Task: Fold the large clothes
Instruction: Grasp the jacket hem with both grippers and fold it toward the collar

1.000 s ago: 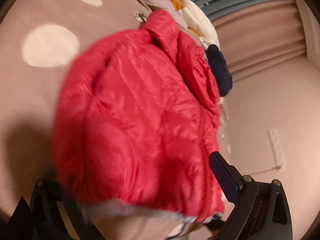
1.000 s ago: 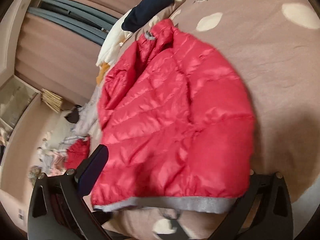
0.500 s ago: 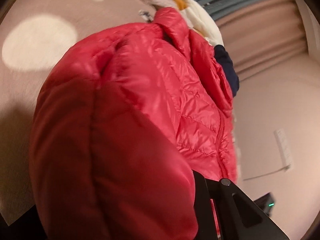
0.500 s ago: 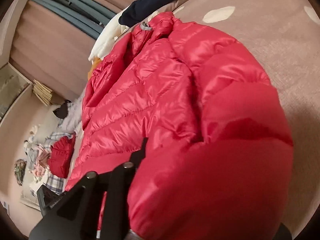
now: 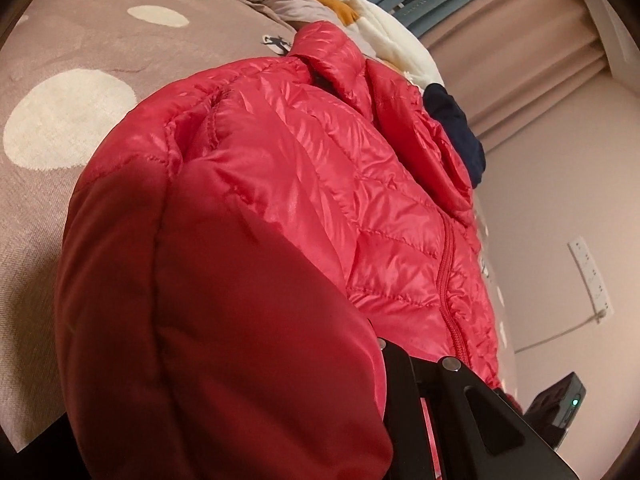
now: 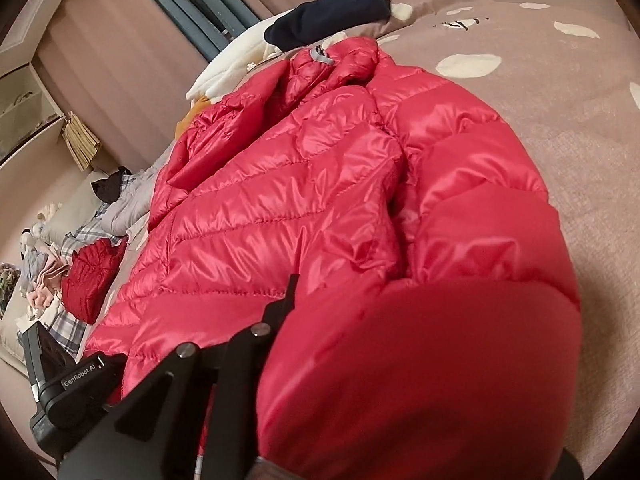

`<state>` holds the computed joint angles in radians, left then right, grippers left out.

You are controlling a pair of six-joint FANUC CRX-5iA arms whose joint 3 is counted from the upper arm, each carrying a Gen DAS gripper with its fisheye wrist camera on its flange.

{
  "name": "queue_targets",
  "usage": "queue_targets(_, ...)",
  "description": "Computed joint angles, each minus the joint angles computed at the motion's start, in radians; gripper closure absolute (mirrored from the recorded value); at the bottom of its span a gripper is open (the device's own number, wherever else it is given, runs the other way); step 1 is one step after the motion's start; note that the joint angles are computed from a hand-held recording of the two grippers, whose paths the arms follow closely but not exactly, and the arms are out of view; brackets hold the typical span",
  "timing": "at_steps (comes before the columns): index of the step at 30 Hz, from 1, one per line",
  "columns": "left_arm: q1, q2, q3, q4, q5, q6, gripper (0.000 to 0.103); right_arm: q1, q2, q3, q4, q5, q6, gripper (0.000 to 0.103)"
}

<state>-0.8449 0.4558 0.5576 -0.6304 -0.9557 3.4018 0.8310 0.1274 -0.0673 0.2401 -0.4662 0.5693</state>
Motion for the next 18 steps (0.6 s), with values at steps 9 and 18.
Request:
queue_targets(9,-0.013,-0.003,-0.001,-0.009,-0.02,0.009,0.089,0.001,-0.01,-0.016,0.015,0.008,0.0,0.095)
queue_targets(18,-0.02,0.016,0.042,0.004,-0.086,-0.013,0.089,0.007,-0.034,-0.046,0.014,0.029,-0.008,0.095)
